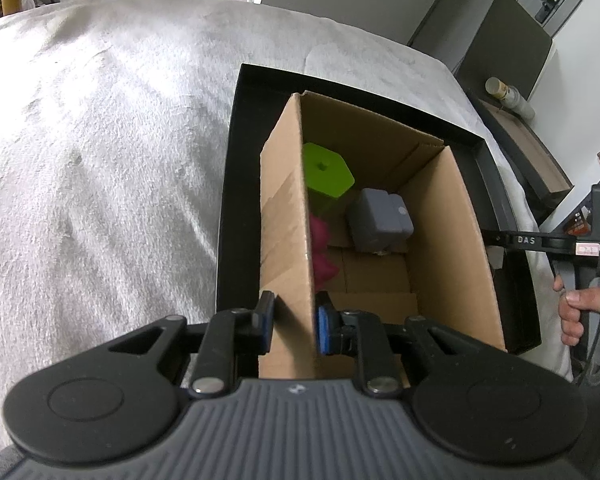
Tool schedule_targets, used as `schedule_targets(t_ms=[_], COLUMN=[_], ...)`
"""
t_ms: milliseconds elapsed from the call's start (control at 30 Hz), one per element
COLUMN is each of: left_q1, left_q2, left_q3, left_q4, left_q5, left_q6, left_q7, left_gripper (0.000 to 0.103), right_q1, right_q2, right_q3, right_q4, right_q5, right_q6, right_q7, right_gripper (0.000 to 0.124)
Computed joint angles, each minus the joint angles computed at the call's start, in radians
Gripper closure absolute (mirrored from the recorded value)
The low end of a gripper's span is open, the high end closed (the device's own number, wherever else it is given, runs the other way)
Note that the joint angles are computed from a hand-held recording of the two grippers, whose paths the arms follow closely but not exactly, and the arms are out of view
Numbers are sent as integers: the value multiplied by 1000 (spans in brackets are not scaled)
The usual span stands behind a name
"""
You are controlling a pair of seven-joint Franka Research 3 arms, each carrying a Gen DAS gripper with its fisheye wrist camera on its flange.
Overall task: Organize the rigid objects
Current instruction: 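Close the right gripper on the white charger plug and lift it, then carry the white charger into the box and open the right gripper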
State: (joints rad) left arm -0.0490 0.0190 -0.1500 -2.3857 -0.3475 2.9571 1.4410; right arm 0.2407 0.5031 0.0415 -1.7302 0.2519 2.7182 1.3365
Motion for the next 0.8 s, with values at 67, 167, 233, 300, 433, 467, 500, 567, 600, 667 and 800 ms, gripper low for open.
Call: schedule_targets(t_ms=[67,167,233,300,433,467,500,567,600,667,800], left_q1=[0,-1,-2,-3,-3,-3,-3,-3,-4,-5,-6], left_q2=[-2,-5,-5,-3,-1,-1,-2,-3,-4,-4,-5], left_q3=[1,1,2,2,0,-1,-1,-2,-2,-2,-2], left_q4=[-2,-3,-2,-1,1,0,-1,-2,-4,-4,-6], left_q5=[6,15,23,18,6,0,-6,-14,-20,-30,-44], left_q6=[2,0,-1,0,0,2,4,6,8,9,11], left_q7=[0,1,-1,1,10,15,19,27,31,40,56], left_gripper=[83,84,84,84,84,84,84,84,84,84,83], right_q1=[7,14,15,14,7,7,6,6,10,13,11], right_q2=[-14,-36,-52,-63,-89,-96,-100,-111,-119,-130,-159], right_q3=[-12,-24,-28,-29,-21,-22,-21,-21,-24,-25,-13], right_q4=[-8,-22,-36,-47,-69,-76,-79,-86,-91,-97,-117], right_q5=[-4,-11,-15,-22,-20,-21,-20,-25,-33,-42,-34], right_q6=[-9,-18,-18,-13,-15,-14,-13,-22,-25,-27,-16], right_q7=[26,69,92,104,109,114,115,117,123,130,123], right_gripper=[87,87,87,87,87,87,87,87,87,87,87])
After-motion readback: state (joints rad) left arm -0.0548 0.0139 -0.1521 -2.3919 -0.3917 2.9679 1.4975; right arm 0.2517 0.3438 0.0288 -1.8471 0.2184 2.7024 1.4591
